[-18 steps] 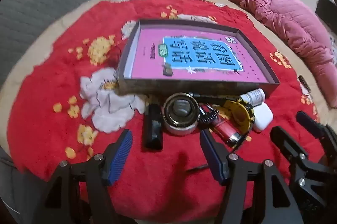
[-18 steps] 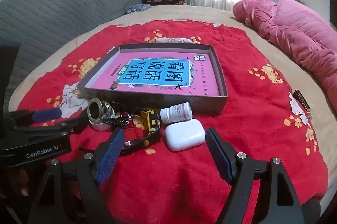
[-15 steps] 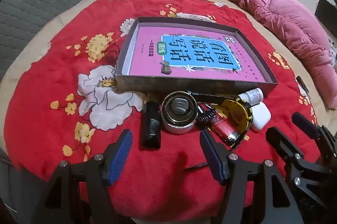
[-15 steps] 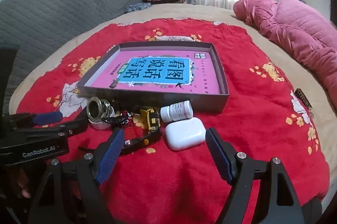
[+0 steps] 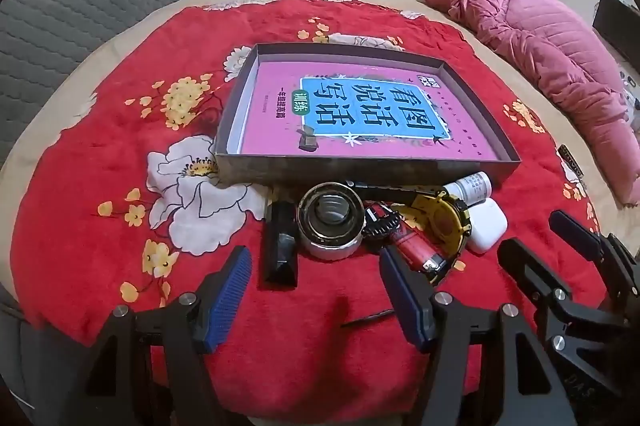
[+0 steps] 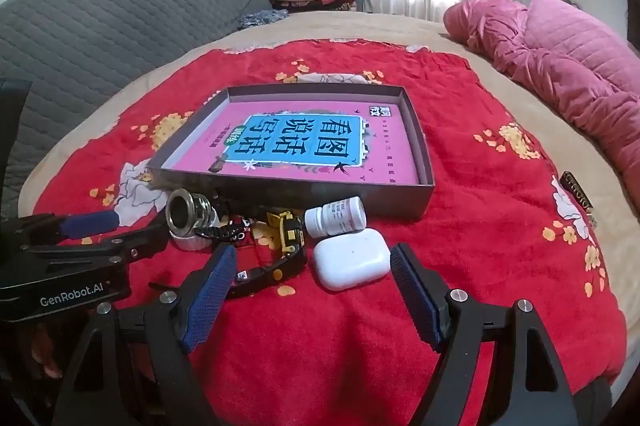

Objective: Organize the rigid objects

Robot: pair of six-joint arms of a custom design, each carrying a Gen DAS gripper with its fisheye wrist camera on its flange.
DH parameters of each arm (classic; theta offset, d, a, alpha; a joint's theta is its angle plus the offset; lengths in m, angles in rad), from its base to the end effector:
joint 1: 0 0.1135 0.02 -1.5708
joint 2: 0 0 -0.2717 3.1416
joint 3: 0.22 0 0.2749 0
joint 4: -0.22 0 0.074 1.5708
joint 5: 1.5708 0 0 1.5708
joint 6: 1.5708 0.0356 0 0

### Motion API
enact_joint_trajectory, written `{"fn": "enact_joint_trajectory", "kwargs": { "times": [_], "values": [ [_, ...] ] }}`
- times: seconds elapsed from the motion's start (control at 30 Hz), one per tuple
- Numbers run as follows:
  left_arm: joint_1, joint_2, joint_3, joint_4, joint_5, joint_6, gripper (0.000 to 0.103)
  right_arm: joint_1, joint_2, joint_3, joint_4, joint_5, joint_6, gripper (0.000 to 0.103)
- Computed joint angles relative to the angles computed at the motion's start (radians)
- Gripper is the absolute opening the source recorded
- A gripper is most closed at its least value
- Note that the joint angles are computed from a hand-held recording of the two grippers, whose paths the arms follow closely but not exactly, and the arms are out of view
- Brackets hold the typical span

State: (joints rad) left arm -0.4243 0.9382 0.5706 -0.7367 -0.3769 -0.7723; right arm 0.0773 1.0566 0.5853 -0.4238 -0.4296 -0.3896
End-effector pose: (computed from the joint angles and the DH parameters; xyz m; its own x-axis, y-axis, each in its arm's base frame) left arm 0.1689 -0.0619 0.1965 -0.7449 -0.3754 -0.5515 -0.4018 0.9124 -0.0784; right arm 0.2174 0.0317 0.1987 -0.5943 -0.3924 -0.7020 -0.6007 0.7970 0.0631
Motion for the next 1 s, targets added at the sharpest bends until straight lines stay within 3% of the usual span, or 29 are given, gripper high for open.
{"fn": "enact_joint_trajectory", "kwargs": {
  "times": [1.0],
  "values": [
    [-0.018,0.005,0.012,-0.004,0.0,0.009,0.066,0.004,-0.007,0.0,0.013,0.011,0.011,0.08]
  ]
}}
